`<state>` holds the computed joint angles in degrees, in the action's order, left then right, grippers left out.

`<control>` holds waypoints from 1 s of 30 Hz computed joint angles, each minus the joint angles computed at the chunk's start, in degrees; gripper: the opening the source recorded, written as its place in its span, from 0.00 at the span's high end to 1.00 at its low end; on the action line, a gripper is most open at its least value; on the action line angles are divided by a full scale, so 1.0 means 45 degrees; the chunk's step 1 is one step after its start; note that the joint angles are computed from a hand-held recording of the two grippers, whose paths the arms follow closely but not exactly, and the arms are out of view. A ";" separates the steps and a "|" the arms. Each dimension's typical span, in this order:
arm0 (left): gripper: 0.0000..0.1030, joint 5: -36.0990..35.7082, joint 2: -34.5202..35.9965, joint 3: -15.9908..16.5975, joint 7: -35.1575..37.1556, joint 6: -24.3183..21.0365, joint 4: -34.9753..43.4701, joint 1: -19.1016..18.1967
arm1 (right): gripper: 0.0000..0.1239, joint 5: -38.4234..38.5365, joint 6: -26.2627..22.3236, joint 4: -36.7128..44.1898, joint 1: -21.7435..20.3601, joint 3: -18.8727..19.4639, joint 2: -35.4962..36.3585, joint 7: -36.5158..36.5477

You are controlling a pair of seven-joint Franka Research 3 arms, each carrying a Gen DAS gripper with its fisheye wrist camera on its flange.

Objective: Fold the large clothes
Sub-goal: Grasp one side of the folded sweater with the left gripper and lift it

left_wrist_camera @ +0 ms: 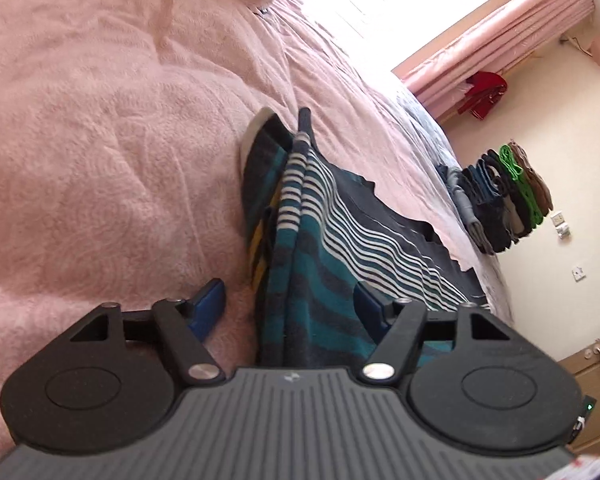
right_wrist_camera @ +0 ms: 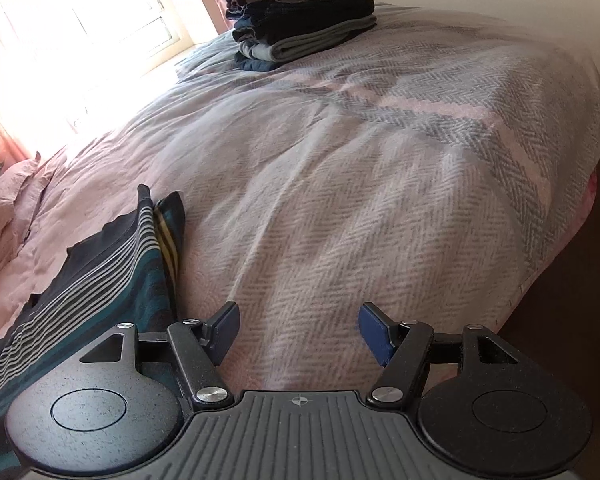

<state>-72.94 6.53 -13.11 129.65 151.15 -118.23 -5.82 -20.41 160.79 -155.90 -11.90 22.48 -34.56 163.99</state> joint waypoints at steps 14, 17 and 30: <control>0.86 0.9006 -0.1033 -0.0206 -0.7377 0.2022 0.0228 -0.1497 | 0.49 -0.0100 0.0582 -0.0365 -0.0546 -0.0412 -0.0369 -0.0393; 0.86 1.2902 -0.1057 -0.0362 -1.0466 0.1737 0.1175 -0.2056 | 0.49 0.0146 0.0870 -0.0784 -0.0868 -0.0542 -0.0974 -0.0622; 0.83 2.4308 0.4237 -0.0154 -1.6875 -0.1620 0.7110 -0.7775 | 0.49 0.2115 0.0493 -0.3008 -0.2147 -0.1285 -0.4547 -0.2292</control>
<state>36.44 25.60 -13.81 53.72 143.86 -86.23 -40.81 -10.89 163.01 -169.44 -21.56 16.70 -55.02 153.68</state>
